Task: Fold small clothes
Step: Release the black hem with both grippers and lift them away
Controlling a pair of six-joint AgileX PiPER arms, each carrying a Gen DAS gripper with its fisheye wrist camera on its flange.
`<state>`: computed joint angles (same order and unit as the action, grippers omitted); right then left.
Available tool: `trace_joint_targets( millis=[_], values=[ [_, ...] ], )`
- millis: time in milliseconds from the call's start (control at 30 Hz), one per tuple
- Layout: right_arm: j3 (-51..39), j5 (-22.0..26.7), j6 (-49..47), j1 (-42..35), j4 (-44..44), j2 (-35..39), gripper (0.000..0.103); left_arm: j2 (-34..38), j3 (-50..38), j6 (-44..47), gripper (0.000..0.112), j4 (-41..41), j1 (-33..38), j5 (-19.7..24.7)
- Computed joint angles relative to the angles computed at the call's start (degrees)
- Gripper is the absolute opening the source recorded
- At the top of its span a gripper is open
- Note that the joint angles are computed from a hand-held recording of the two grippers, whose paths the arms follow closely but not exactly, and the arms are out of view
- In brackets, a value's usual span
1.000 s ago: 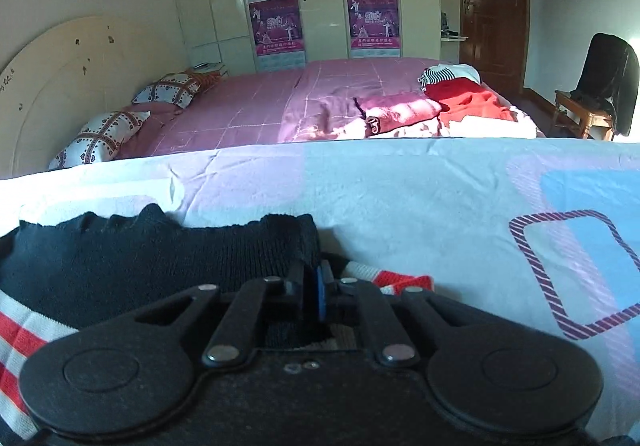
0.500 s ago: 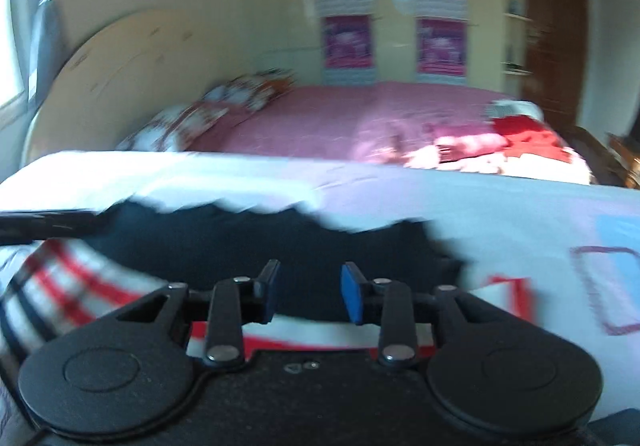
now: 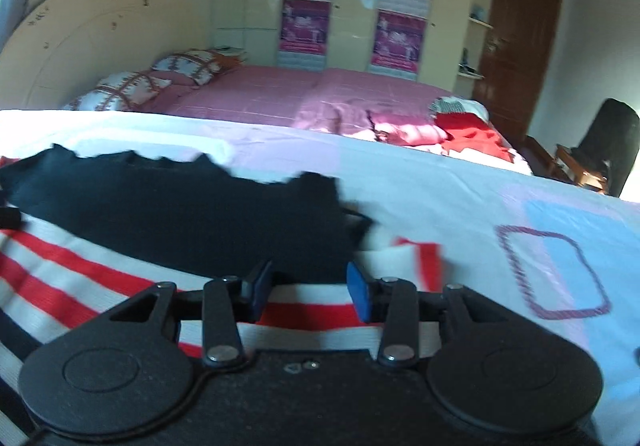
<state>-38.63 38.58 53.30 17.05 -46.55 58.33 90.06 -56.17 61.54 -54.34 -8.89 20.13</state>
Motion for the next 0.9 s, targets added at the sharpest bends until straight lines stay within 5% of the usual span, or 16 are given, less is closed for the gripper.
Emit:
trace_joint_targets(
  millis=[167, 433, 633, 733, 900],
  values=[
    [0.6, -2.3, -2.8, -4.7, 3.5, -0.5, 0.05, -0.7, 0.4, 0.2, 0.071, 3.2, 0.4, -0.5],
    [0.4, 9.6, 16.1, 17.6, -4.2, -9.4, 0.033, -7.7, 2.1, -11.3, 0.072, 9.9, -0.8, 0.5],
    [-3.0, 9.3, 21.6, 30.3, -5.4, -0.7, 0.031, -11.9, 5.8, -18.8, 0.072, 15.9, -6.8, 0.6],
    [-4.4, 7.5, 21.8, 31.0, -4.1, 3.2, 0.034, -11.8, 7.5, -26.3, 0.072, 22.9, -10.3, -1.5],
    [-3.4, 8.5, 20.4, 31.4, -4.9, 4.6, 0.033, -12.6, 10.5, -23.0, 0.072, 20.6, -9.3, -4.6]
  ],
)
